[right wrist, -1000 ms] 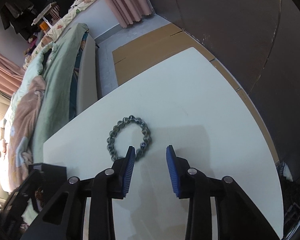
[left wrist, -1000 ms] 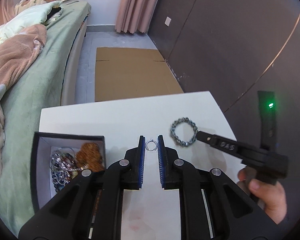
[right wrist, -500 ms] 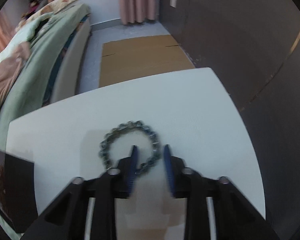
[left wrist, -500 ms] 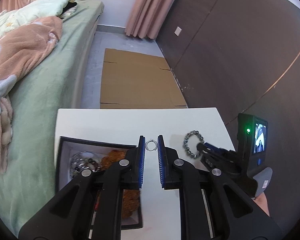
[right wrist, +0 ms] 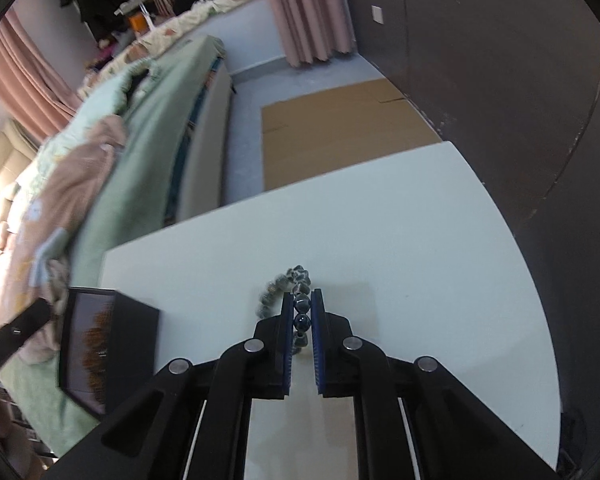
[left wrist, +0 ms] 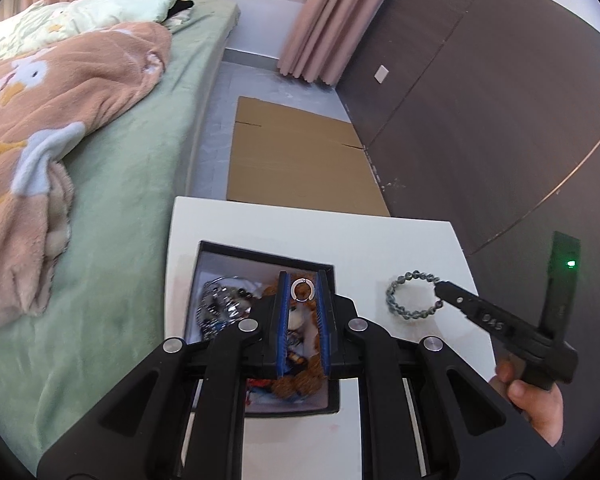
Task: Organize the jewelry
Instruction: 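Drop the small ring into the box while the right gripper grasps the grey bead bracelet, then place the grey bead bracelet into the black box with the right gripper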
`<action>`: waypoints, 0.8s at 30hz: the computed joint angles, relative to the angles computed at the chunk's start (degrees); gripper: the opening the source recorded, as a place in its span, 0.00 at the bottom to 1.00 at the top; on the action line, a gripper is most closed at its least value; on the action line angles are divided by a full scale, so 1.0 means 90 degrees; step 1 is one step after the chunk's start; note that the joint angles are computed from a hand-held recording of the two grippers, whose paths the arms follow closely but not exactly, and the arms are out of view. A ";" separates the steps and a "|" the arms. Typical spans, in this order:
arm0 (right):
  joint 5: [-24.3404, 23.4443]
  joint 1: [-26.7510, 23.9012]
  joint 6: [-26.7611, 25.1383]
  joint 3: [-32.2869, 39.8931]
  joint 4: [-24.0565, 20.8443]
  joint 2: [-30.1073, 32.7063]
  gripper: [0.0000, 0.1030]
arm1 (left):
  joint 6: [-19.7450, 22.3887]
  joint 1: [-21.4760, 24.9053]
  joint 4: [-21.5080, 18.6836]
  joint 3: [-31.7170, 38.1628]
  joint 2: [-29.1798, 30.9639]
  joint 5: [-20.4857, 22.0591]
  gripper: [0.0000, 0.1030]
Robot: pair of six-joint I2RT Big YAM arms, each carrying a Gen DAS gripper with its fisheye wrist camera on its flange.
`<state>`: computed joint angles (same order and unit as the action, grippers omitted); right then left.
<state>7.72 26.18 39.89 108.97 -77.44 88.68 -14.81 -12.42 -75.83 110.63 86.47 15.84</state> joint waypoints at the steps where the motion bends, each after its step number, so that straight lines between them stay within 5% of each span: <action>1: -0.0033 0.0032 0.0029 -0.0014 0.0065 -0.0046 0.08 | 0.0020 0.0021 -0.0009 -0.0038 -0.0040 -0.0013 0.13; 7: -0.0009 0.0269 0.0152 0.0027 0.0345 -0.0231 0.08 | 0.0091 0.0073 -0.0082 -0.0210 -0.0201 -0.0023 0.14; 8: -0.0007 0.0312 0.0171 0.0009 0.0401 -0.0290 0.08 | 0.0084 0.0097 -0.0120 -0.0211 -0.0201 0.0039 0.24; 9: 0.0004 0.0377 0.0183 0.0011 0.0479 -0.0337 0.08 | 0.0057 0.0127 -0.0116 -0.0248 -0.0234 0.0063 0.46; 10: -0.0002 0.0406 0.0174 -0.0002 0.0538 -0.0371 0.08 | 0.0017 0.0145 -0.0047 -0.0319 -0.0304 -0.0003 0.53; 21: -0.0023 0.0982 0.0136 0.0200 0.1234 -0.0438 0.08 | 0.0024 0.0465 0.0016 -0.0513 -0.0635 -0.0095 0.82; 24: -0.0163 0.1114 0.0133 0.0314 0.1410 -0.0343 0.08 | 0.0047 0.0530 0.0018 -0.0549 -0.0687 -0.0157 0.83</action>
